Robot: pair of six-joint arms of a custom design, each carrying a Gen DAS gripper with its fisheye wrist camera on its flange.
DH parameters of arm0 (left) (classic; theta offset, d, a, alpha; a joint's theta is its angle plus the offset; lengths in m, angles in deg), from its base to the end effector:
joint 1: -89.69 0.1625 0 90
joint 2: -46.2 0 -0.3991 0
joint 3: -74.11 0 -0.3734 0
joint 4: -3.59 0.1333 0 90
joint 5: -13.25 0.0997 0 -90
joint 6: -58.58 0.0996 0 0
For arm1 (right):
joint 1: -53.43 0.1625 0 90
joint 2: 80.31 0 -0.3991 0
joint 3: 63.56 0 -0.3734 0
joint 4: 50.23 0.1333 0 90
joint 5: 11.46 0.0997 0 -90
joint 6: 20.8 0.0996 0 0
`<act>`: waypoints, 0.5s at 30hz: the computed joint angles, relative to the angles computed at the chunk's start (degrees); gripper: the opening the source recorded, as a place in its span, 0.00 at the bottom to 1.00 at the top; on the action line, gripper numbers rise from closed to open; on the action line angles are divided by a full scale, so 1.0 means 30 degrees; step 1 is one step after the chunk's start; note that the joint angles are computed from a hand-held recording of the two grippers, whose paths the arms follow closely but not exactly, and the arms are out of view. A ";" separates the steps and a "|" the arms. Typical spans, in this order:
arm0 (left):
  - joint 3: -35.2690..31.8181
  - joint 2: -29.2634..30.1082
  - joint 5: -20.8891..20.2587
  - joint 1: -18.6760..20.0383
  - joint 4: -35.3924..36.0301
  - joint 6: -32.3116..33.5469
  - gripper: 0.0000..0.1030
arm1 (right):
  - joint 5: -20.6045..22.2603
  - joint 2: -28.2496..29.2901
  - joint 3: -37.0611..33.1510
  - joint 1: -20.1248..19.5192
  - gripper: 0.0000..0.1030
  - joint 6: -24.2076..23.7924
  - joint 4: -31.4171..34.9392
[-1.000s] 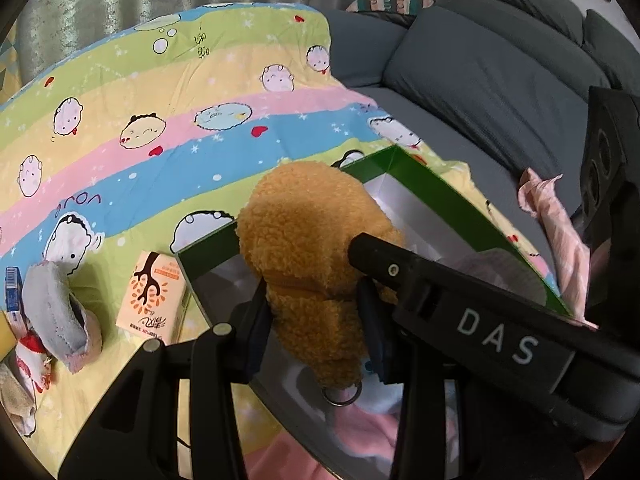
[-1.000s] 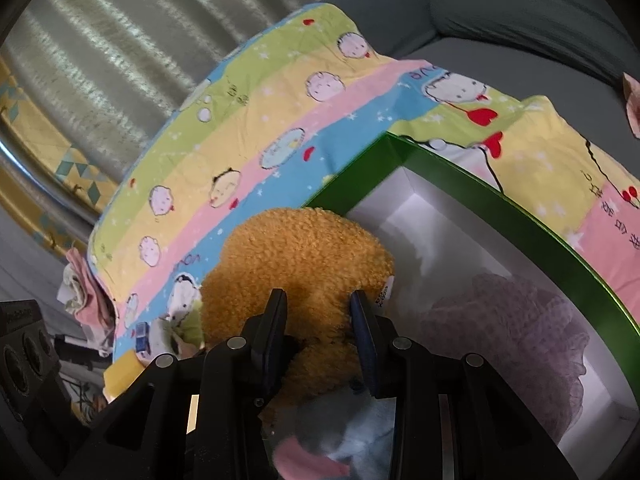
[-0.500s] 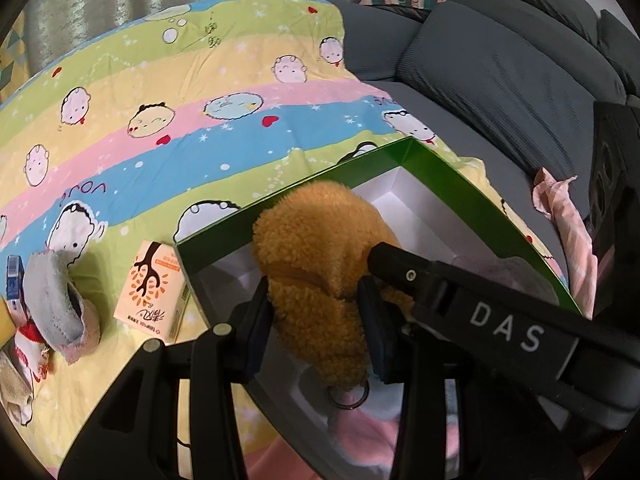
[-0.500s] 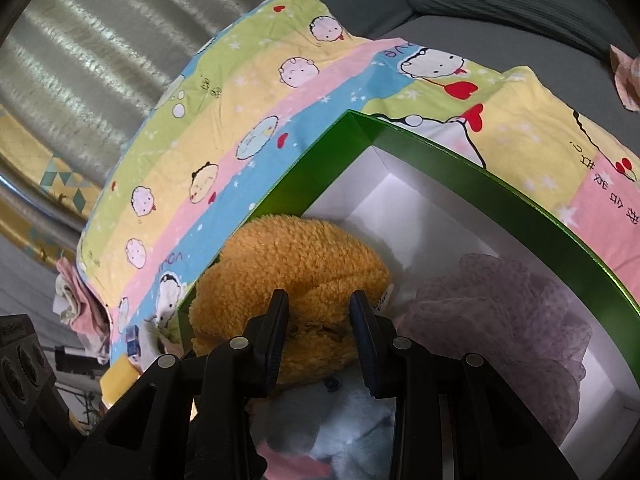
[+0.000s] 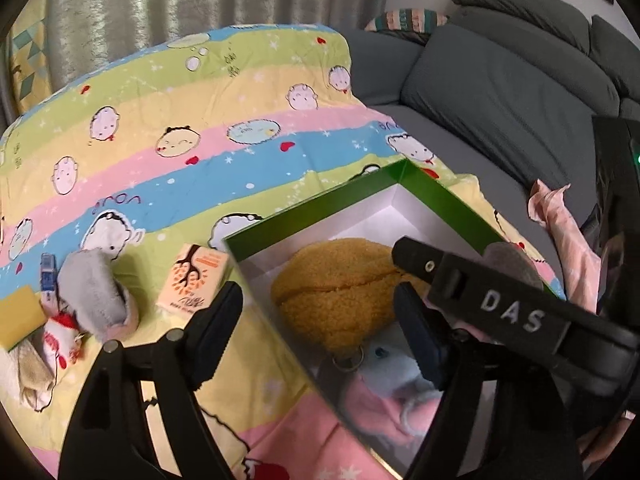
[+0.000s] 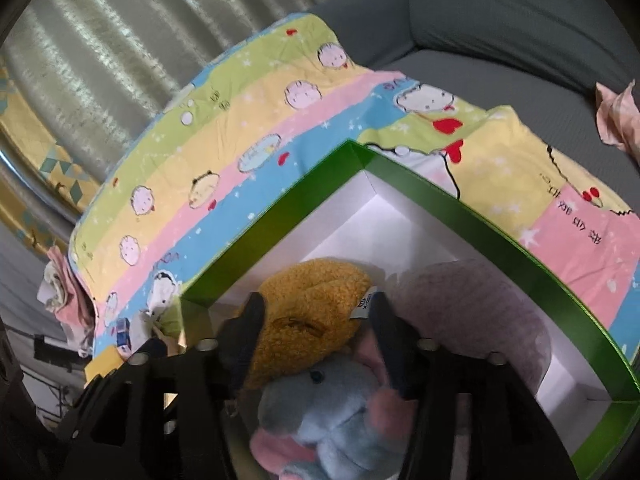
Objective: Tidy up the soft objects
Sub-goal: 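Carry the tan plush into the box and open the right tool, then withdraw the right tool from the box toward the remaining items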
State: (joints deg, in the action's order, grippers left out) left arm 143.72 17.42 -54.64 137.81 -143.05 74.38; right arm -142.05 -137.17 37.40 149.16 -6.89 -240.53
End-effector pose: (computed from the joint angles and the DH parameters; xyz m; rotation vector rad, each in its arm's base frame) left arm -0.3758 -0.6750 0.0489 1.2775 2.4767 -0.4996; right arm 0.1285 -0.5948 0.2776 -0.6119 -2.2429 1.3439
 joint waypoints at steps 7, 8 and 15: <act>0.1567 -0.1654 -0.1652 0.0211 -0.0025 -0.0889 0.84 | -0.0884 0.0141 0.0420 0.0963 0.82 -0.1914 -0.2351; 0.1905 -0.1935 -0.1751 0.0204 -0.0242 -0.0895 0.84 | -0.1133 0.0195 0.0435 0.1142 0.86 -0.2192 -0.2703; 0.4154 -0.3917 -0.2639 0.0477 -0.1893 -0.1847 0.99 | -0.3167 0.0678 0.0281 0.2287 0.92 -0.3805 -0.4264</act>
